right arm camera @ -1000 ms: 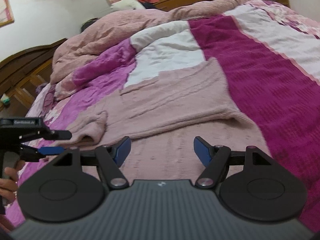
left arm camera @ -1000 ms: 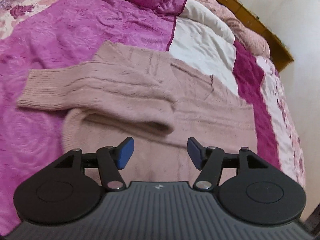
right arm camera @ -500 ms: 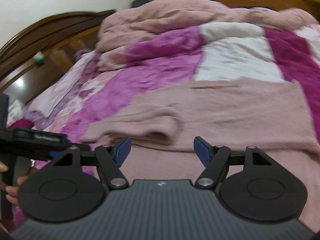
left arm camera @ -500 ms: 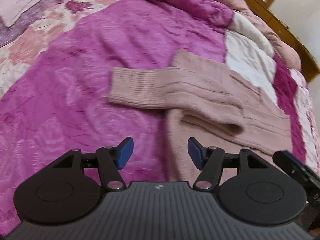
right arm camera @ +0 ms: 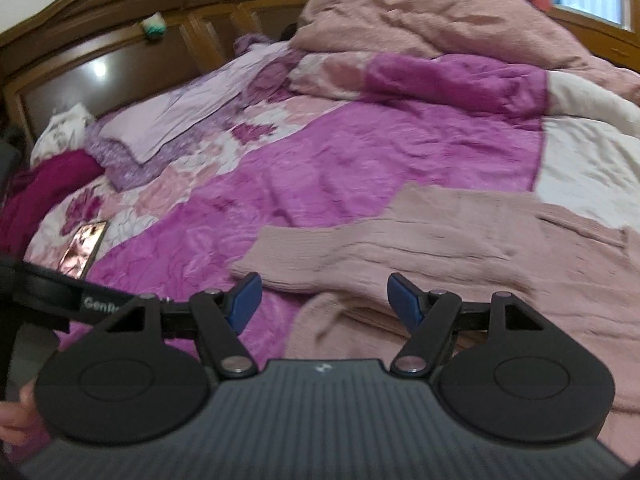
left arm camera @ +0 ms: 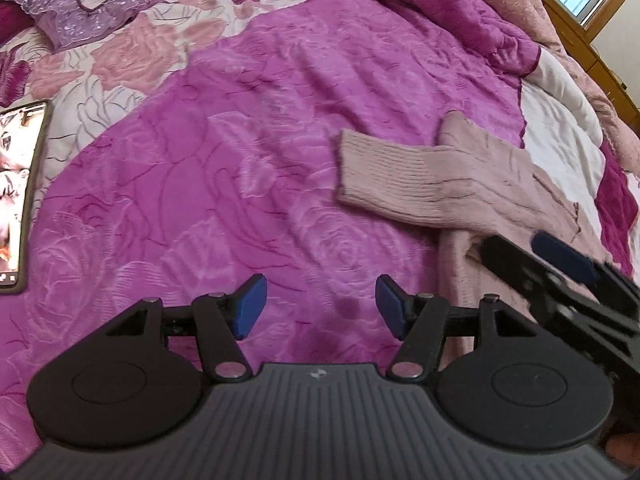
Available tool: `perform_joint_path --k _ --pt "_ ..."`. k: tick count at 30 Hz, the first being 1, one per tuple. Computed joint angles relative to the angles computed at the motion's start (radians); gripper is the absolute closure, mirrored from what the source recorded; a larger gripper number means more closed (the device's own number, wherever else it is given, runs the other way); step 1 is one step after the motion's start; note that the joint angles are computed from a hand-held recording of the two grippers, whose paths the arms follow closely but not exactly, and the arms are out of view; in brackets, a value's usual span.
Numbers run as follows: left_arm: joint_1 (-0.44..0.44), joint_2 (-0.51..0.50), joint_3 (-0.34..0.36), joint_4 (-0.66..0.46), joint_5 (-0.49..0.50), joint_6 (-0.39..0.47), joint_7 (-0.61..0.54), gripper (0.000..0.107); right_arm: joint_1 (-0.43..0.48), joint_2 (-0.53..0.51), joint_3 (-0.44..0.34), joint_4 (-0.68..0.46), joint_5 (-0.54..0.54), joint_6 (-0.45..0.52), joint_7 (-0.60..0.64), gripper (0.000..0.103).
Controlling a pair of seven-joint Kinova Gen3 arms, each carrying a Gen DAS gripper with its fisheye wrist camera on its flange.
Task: Fold small clothes
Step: 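Open the left gripper and withdraw from the folded sleeve, then grasp a sleeve cuff with the right gripper and lift it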
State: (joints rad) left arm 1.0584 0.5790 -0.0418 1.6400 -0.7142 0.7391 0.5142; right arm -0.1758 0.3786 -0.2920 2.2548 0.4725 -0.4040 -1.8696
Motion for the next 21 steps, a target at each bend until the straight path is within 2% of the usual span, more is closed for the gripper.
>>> perform_joint_path --k 7,13,21 --pt "-0.010 0.009 0.021 -0.004 0.025 0.071 -0.029 0.040 -0.074 0.063 -0.001 -0.108 -0.009 0.142 0.119 0.032" --pt "-0.001 0.007 0.009 0.023 0.005 0.041 0.007 0.040 -0.085 0.104 -0.022 -0.173 -0.089 0.210 0.201 0.030" --pt "0.004 0.019 0.006 0.027 -0.008 0.029 0.021 0.038 -0.281 0.133 0.142 -0.218 -0.238 0.235 0.382 0.030"
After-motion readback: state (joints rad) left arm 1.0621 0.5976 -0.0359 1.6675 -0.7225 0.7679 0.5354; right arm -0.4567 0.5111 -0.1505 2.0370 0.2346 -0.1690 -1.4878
